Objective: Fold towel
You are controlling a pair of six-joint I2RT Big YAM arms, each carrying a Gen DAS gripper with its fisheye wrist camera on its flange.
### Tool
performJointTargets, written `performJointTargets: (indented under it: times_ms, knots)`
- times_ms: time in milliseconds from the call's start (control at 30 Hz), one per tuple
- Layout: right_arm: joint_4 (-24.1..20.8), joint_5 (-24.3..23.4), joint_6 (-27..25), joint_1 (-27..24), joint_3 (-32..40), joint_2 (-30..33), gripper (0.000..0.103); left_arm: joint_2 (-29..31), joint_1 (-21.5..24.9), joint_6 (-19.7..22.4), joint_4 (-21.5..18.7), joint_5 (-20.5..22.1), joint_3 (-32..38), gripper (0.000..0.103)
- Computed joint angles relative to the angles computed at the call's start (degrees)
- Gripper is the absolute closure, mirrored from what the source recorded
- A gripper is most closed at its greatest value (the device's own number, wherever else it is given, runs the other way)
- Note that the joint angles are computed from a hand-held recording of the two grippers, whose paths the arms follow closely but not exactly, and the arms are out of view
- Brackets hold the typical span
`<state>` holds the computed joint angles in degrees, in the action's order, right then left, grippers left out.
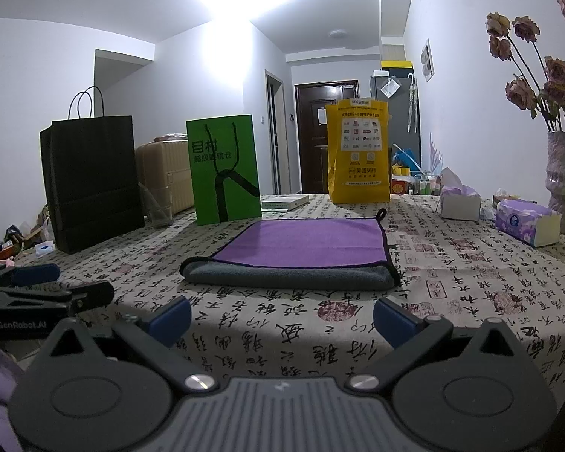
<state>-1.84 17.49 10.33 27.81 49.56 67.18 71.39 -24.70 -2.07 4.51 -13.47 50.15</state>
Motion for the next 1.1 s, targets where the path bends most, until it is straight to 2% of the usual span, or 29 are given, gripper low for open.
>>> performJointTargets:
  times_ms: [1100]
  knots:
    - [-0.3,-0.3,0.5,0.1,0.1,0.3,0.0,-0.3,-0.5,0.0,0.0,-0.3,-0.4,0.0]
